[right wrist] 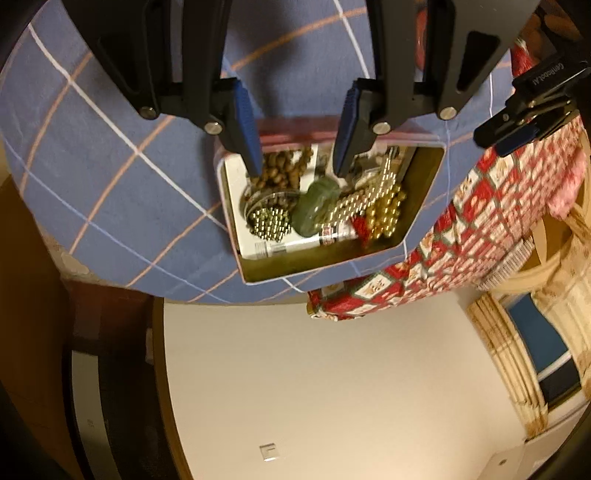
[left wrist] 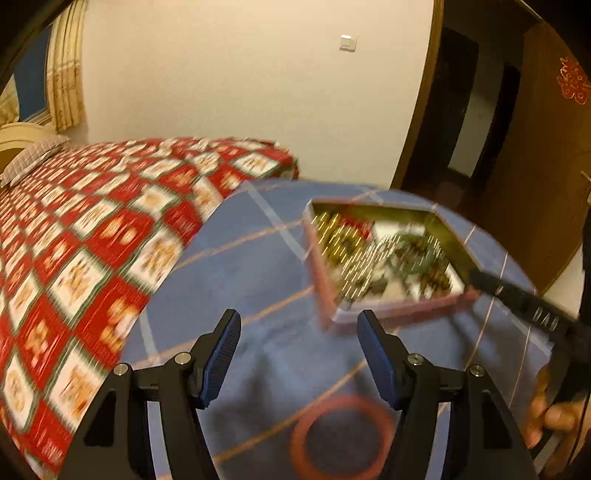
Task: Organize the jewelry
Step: 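Move both tools to the pink bangle on the table, then grasp the pink bangle rim with the right tool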
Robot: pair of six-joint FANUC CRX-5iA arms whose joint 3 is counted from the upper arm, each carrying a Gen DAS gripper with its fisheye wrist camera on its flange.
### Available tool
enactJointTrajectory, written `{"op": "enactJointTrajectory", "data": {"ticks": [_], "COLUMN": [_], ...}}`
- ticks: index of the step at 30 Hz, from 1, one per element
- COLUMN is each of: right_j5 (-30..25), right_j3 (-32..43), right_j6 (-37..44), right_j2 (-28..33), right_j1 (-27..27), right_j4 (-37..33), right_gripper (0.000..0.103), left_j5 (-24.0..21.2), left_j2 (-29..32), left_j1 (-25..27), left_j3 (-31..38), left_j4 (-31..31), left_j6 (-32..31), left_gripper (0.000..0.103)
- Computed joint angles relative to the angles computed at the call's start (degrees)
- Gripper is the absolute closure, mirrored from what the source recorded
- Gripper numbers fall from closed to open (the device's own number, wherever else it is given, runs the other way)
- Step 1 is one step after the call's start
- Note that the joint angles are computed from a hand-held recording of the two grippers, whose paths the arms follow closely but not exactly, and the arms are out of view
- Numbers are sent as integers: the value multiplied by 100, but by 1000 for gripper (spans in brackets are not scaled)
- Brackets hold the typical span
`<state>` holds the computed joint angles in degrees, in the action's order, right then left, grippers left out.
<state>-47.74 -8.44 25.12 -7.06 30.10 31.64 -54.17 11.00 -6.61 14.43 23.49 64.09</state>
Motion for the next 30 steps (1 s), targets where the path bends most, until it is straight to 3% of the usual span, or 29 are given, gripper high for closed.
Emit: {"op": "enactJointTrajectory", "data": {"ticks": [4,10,14,16,20,22,30], "right_j5": [-74,-252,-420,-501,-659,-809,-1119], "right_j3": [1,210,426,514,693,797,825], "right_j6": [237,855,1341,1508,1799,1907,1915], "right_j2": [-74,28,179,258,432,538,715], "right_j1": [168,484,690,758,817,851,1015], "right_j4": [-229,-984,-1367,-1463,-1666,-1690,-1130], "right_gripper": [59,67,70,70,73,75,89], "left_j5": [-257,-678,-951,-871,-701,-666,-405], "left_j2": [-229,-259,-251,-304,-405,-422,-523], "left_j1": [159,83,60,7,-22,16,-63], "left_j3": [-340,-439,-485,-541,-624,-675,-894], "left_j4": [-94,-284,-216,-351,-551,-470,-324], "left_j6": [-111,-148,-183,-169,-132,-121,-318], "left_gripper": [37,59,60,62,82,86,90]}}
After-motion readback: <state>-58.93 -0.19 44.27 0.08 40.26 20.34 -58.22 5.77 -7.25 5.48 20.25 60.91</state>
